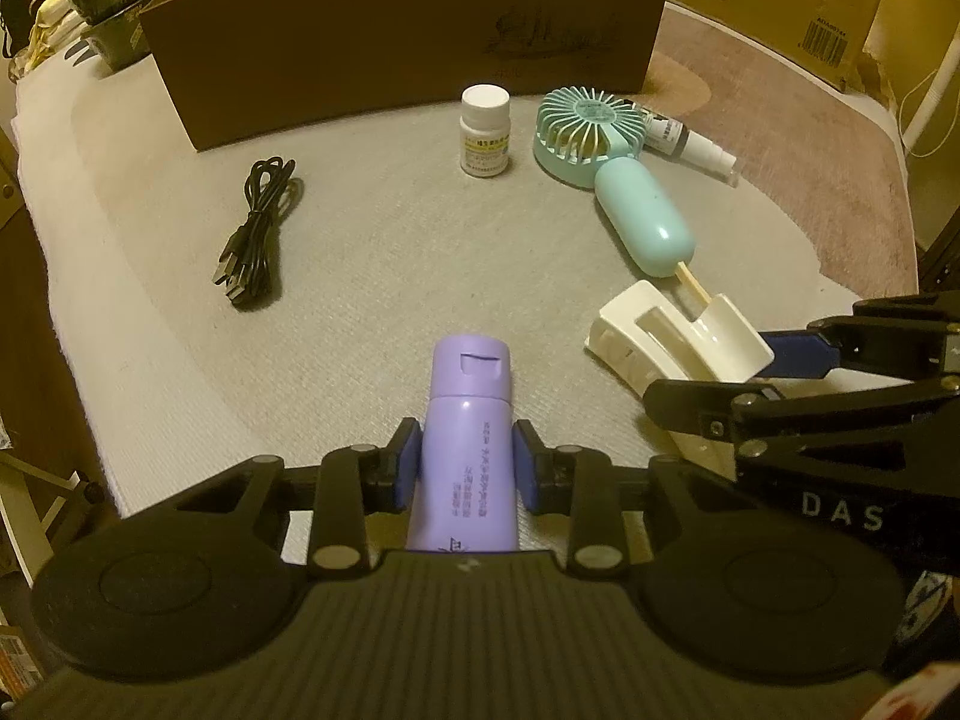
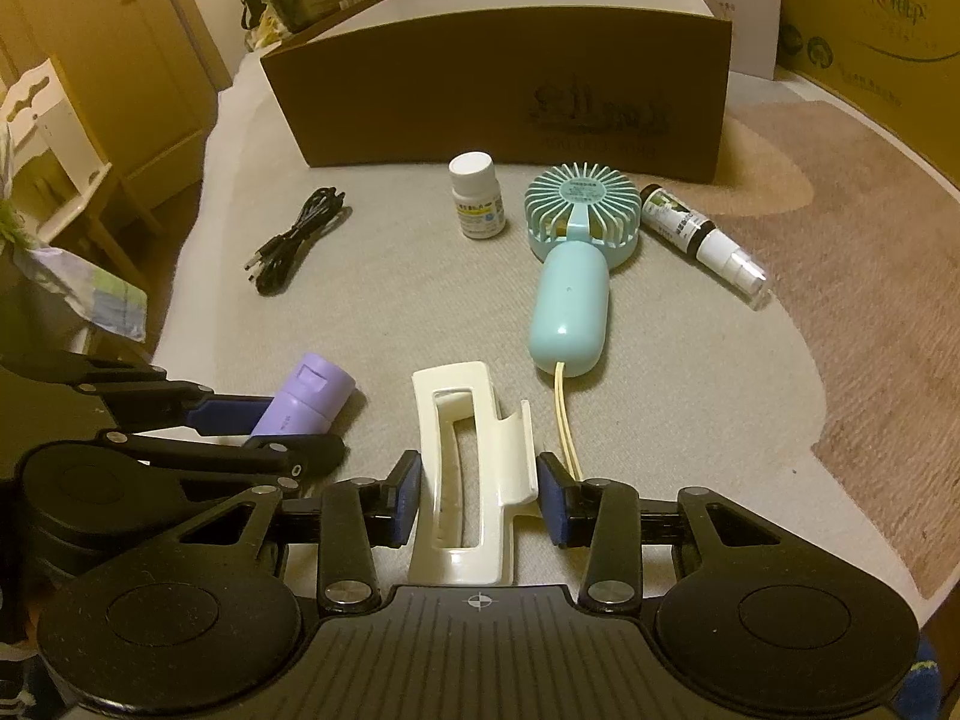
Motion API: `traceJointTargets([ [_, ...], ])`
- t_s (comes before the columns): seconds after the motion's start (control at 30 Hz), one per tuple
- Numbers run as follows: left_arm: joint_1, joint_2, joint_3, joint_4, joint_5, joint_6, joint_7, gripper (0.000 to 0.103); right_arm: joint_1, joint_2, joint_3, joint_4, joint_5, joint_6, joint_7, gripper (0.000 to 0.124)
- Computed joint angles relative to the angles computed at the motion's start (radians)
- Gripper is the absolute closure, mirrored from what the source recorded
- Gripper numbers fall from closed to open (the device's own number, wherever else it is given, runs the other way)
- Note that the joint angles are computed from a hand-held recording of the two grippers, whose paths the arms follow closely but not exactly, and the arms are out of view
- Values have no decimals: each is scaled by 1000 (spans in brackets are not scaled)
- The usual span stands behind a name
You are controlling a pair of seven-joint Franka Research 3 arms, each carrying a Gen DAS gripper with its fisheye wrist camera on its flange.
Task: Organize rigid objects
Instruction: 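Lift the purple tube and cream clip and carry both toward the brown box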
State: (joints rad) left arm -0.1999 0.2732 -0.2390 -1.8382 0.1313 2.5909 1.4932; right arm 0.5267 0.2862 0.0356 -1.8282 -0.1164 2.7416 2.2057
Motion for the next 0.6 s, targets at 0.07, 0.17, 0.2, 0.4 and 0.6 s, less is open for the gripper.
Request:
traceJointTargets([
  [0.07,1,-1,0,0,0,0,1,74,-4,-5,4,-4,10,4,-6,83],
  [0.17,2,-3,-1,-1,-2,3,3,74,-5,-12,5,-9,13,14,-10,83],
  [0.2,2,-6,0,-2,-1,4,2,74,-5,-13,4,-9,12,17,-9,83],
  [0.4,4,-25,7,-10,14,37,-10,74,-5,-27,1,-15,6,37,-2,83],
  [0.6,6,-36,14,-5,33,64,-21,74,-4,-37,-8,-13,-16,55,21,83],
])
